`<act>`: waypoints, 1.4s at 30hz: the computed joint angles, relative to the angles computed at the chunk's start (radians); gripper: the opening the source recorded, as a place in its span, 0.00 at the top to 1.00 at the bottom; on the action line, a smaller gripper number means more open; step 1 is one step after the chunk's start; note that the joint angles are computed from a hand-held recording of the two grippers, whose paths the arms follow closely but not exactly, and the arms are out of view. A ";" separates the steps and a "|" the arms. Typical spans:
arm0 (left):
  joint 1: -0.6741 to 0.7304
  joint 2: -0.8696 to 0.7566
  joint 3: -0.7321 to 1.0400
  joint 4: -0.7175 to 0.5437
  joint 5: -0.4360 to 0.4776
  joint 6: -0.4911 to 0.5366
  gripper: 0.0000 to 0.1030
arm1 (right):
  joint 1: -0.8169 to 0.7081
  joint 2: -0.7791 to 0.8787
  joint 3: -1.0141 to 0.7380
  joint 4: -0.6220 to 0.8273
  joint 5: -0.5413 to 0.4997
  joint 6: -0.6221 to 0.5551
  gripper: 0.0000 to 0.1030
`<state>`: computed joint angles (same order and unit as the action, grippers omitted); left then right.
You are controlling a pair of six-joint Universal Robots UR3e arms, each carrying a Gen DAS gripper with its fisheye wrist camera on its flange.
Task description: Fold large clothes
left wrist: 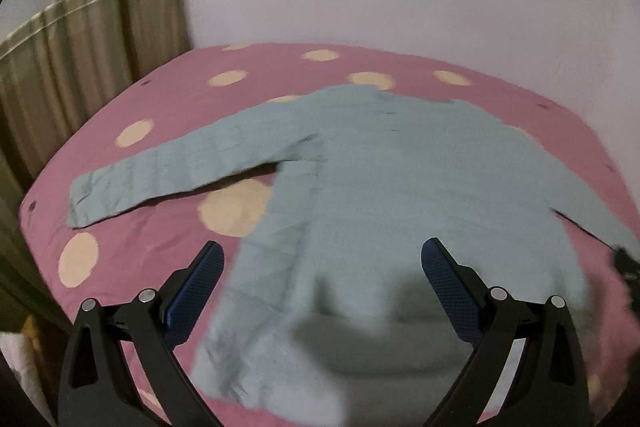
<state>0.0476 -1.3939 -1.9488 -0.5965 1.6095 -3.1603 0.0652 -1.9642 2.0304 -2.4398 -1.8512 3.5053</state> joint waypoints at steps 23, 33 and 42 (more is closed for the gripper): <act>0.318 -0.690 0.442 0.116 0.311 -0.086 0.05 | -1.154 0.291 0.103 -0.227 0.483 -0.156 0.26; 0.321 -0.746 0.466 0.107 0.328 -0.082 0.04 | -1.068 0.490 0.008 -0.373 0.347 -0.096 0.57; 0.327 -0.756 0.482 0.089 0.315 -0.088 0.04 | -1.019 0.451 -0.022 -0.394 0.376 -0.145 0.96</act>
